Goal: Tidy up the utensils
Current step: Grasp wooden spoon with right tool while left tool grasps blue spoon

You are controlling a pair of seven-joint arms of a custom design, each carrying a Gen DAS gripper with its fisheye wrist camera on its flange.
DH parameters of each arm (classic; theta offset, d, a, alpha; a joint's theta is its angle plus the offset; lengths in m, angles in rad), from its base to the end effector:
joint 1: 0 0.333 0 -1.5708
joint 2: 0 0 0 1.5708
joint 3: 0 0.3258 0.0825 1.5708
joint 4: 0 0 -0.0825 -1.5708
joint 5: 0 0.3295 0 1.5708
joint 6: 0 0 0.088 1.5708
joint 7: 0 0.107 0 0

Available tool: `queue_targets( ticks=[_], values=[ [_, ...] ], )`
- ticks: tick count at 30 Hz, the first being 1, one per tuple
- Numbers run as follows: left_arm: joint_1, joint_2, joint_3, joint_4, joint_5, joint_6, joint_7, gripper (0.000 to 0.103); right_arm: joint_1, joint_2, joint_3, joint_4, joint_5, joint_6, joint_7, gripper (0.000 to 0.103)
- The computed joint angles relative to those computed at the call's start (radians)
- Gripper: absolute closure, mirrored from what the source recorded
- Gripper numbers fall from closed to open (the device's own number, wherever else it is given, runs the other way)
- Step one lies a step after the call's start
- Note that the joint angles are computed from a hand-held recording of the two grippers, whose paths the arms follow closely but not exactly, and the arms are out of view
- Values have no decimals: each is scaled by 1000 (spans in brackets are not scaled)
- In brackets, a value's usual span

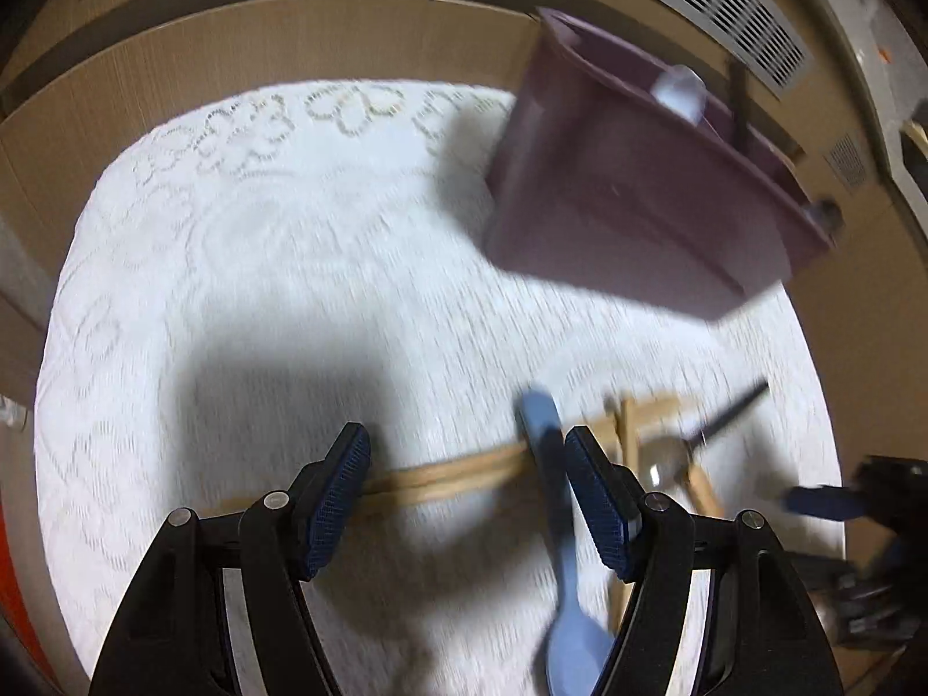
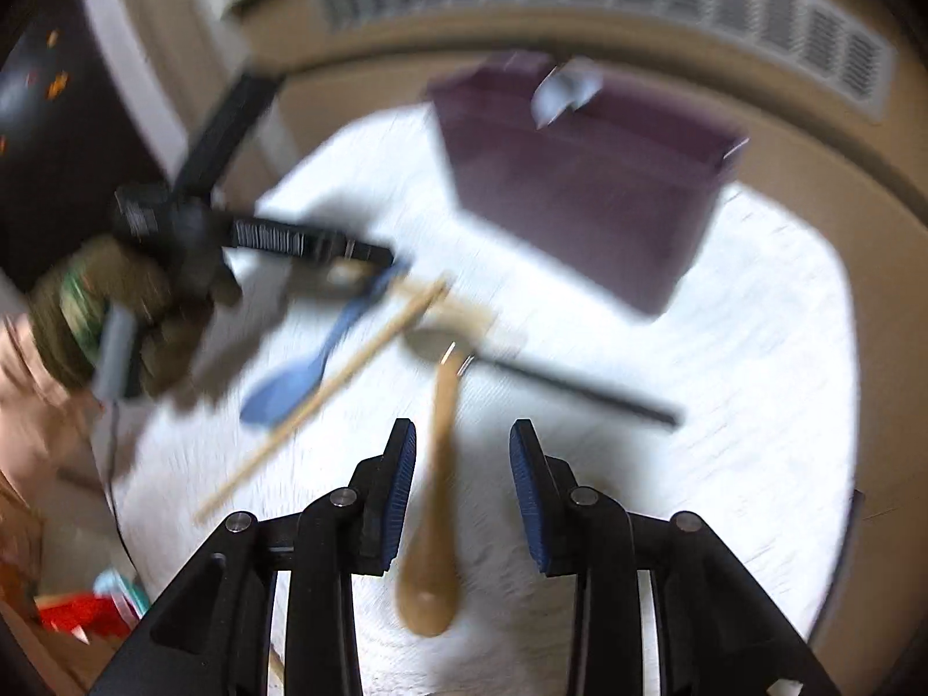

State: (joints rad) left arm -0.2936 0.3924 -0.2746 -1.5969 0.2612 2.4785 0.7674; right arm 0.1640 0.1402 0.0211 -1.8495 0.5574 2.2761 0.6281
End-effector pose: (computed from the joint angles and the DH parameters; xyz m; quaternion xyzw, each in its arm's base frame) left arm 0.5728 -0.3306 0.4988 -0.7225 0.6423 -0.2430 0.0802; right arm 0.5658 0.1184 0.5111 -0.8957 0.3523 -0.0332 0.2693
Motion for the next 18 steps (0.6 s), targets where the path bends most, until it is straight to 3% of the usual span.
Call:
queue_targets(
  ticks=[4, 6, 8, 9, 10, 14, 18],
  values=[
    [27, -79, -47, -136, -96, 82, 10, 33, 33, 2, 10, -45, -55, 56, 35, 71],
    [27, -116, -62, -195, -130, 111, 19, 33, 60, -16, 14, -101, -121, 146, 59, 71],
    [2, -132, -60, -215, -119, 116, 0, 33, 70, -35, 15, -131, -154, 184, 73, 80],
    [-16, -145, -53, -228, -95, 126, -22, 33, 68, -36, 14, -125, -156, 166, 78, 93],
    [-34, -154, -41, -234, -59, 131, -52, 33, 64, -40, 12, -124, -150, 150, 79, 93],
    [-111, -134, 13, -160, 142, 53, -199, 35, 39, -103, 4, -153, -76, 124, 67, 93],
    [-120, -45, 25, -21, 209, -66, -178, 60, 17, -158, -8, -176, -6, 95, 53, 93]
  ],
)
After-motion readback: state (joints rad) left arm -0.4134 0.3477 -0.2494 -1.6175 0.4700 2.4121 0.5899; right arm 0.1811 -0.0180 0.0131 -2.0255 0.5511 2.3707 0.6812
